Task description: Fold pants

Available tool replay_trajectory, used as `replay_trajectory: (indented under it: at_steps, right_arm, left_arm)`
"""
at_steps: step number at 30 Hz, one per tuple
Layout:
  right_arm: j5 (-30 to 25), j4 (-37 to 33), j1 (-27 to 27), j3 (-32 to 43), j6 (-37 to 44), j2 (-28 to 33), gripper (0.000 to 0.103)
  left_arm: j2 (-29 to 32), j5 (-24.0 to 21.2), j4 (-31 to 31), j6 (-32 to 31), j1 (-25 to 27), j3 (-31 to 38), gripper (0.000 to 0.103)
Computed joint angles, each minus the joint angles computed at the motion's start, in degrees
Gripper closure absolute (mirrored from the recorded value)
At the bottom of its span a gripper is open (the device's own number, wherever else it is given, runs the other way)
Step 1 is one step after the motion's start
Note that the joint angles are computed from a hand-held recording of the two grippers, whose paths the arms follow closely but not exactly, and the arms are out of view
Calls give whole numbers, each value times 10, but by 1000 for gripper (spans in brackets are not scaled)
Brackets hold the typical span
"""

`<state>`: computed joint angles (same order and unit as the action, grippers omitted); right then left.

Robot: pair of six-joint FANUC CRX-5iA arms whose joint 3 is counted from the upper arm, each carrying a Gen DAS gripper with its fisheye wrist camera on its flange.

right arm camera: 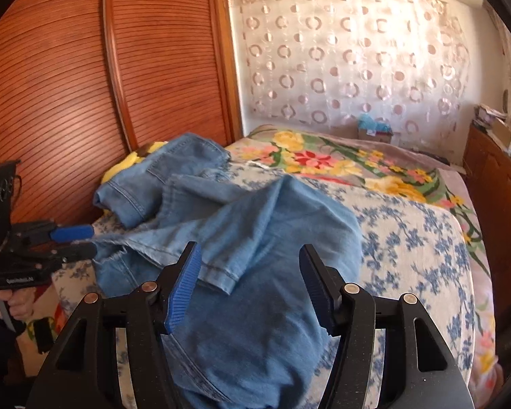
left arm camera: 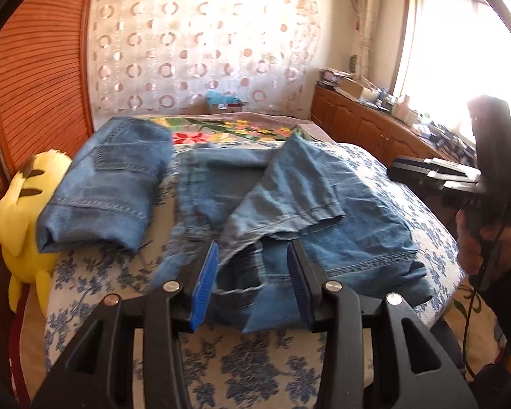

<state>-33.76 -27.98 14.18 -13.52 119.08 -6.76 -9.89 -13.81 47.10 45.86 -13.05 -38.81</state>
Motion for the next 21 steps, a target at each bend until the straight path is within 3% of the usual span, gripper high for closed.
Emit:
replay_trajectory:
  at_steps: [4,11,14,21]
  right_arm:
    - [25,52,2,-37,-59,1,42]
    - [47,95,3,-80,-117,5,42]
    - [55,105,4,-91,-135,10,42]
    - [44,26,-29,-78,-74,16,42]
  left_arm:
    - [30,-1,7,-16,-26,26,62]
    - [96,-32,-46,21,-47,95,62]
    - [126,-55,-104,63,-50,134,62]
    - [195,-127,-268,189,-61,250,62]
